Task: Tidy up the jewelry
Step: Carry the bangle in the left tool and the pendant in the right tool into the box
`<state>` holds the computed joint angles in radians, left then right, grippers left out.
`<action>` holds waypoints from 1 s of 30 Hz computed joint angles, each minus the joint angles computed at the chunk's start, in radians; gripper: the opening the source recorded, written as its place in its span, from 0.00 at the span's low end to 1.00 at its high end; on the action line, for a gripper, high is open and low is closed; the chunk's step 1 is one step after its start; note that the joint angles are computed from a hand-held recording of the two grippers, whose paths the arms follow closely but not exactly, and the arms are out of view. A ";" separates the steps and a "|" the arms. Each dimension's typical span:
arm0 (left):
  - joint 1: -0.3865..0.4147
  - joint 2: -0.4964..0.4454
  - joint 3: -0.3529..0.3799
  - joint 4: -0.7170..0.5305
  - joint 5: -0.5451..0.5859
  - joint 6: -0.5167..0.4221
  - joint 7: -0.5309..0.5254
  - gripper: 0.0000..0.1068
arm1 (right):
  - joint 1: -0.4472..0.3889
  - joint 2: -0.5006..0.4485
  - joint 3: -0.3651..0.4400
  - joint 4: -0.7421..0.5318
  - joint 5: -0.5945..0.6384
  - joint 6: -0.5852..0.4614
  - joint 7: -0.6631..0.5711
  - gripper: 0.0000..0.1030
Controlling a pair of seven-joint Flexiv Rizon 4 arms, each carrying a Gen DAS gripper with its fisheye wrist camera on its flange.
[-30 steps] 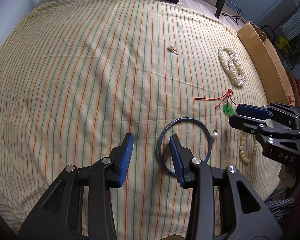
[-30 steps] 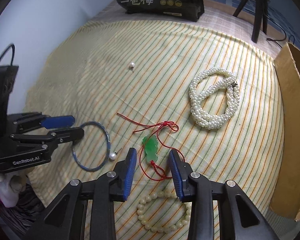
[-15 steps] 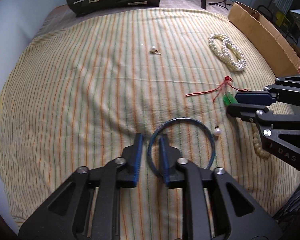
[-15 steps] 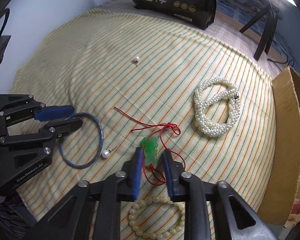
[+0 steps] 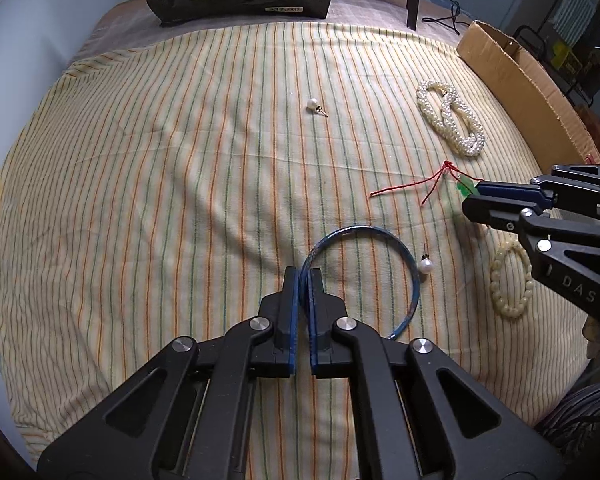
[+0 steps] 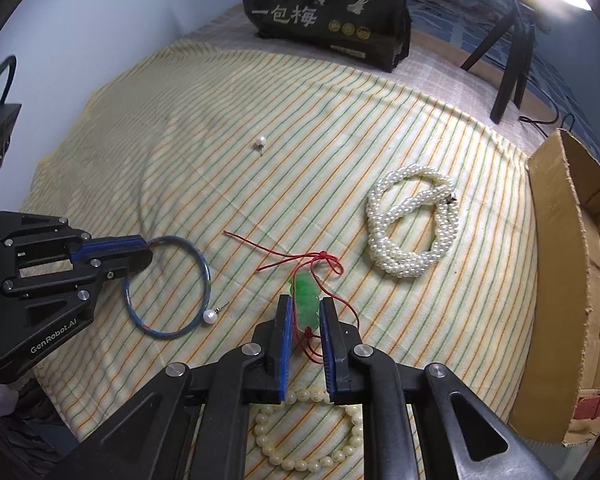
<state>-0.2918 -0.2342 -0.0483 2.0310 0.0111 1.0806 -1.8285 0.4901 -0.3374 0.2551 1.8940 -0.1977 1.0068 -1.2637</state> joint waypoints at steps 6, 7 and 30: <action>0.014 0.030 -0.012 0.033 -0.055 0.042 0.022 0.01 | -0.007 0.023 0.000 0.014 0.007 0.014 0.006 0.11; 0.018 0.036 -0.015 0.040 -0.072 0.052 0.029 0.01 | -0.008 0.029 0.000 0.018 0.008 0.016 0.008 0.11; 0.018 0.073 -0.107 0.108 -0.513 0.159 0.281 0.01 | -0.036 0.071 -0.009 0.042 0.016 0.055 0.044 0.11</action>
